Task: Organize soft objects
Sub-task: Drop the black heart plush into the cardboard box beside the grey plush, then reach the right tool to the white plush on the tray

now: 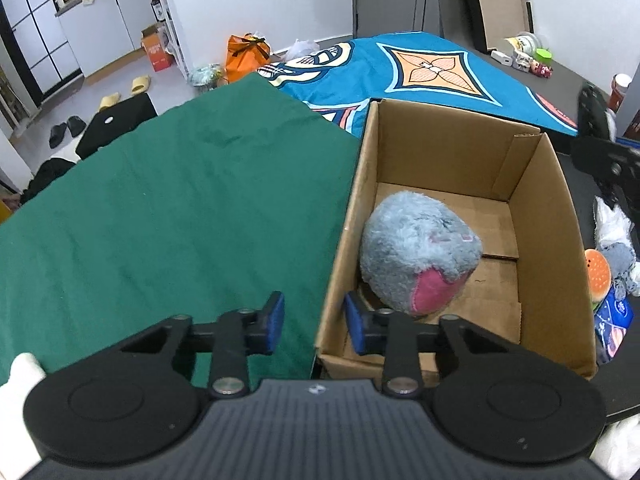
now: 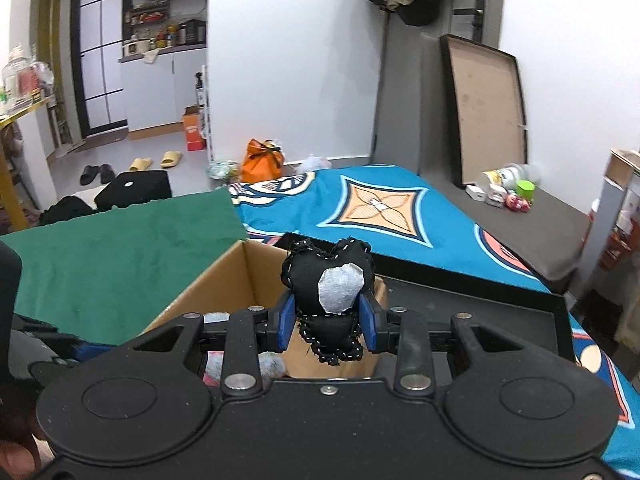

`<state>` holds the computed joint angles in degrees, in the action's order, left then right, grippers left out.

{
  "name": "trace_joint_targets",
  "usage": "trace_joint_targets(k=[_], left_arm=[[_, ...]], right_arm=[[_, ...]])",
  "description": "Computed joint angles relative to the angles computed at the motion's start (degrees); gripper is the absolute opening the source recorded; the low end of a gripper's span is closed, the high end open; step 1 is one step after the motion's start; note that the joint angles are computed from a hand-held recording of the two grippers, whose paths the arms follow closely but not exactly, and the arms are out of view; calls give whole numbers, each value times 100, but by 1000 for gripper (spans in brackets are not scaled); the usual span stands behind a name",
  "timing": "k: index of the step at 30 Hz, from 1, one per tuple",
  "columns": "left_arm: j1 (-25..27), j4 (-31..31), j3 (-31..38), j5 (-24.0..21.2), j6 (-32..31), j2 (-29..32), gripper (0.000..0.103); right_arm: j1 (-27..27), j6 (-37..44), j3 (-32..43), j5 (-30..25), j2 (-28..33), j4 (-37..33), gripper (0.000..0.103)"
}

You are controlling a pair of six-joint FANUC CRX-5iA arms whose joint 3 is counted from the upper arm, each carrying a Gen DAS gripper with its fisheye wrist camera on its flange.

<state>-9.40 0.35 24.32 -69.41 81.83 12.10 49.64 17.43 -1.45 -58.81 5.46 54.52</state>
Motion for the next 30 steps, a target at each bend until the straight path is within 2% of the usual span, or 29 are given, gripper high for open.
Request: trace_joint_targets(k=[3, 6, 8, 9, 11, 12, 19, 22, 25, 27, 30], left_arm=[[41, 159, -84, 68, -105, -31, 20], [82, 260, -159, 113, -148, -60, 19], [114, 323, -177, 122, -172, -59, 19], [124, 343, -183, 123, -180, -60, 19], [132, 362, -178, 115, -193, -52, 19], [133, 363, -174, 110, -192, -49, 20], [87, 247, -82, 40, -132, -11, 23], [41, 119, 2, -23, -31, 17, 28], [-25, -26, 75, -80, 67, 21, 34], [-58, -91, 89, -70, 79, 11, 44], [-133, -231, 132, -70, 128, -1, 54]], right_arm=[[-36, 112, 162, 81, 103, -68, 33], [-78, 107, 278, 248, 175, -99, 35], [-94, 98, 352, 377, 214, -153, 43], [-99, 185, 432, 445, 231, -313, 57], [-92, 228, 434, 553, 196, -460, 70], [-81, 209, 410, 558, 181, -464, 73], [-23, 339, 278, 233, -27, -891, 75], [14, 340, 149, 115, -172, -961, 75], [62, 333, -31, 11, -361, -996, 75], [72, 315, -134, -46, -474, -995, 75], [37, 278, -287, -73, -629, -1031, 75]])
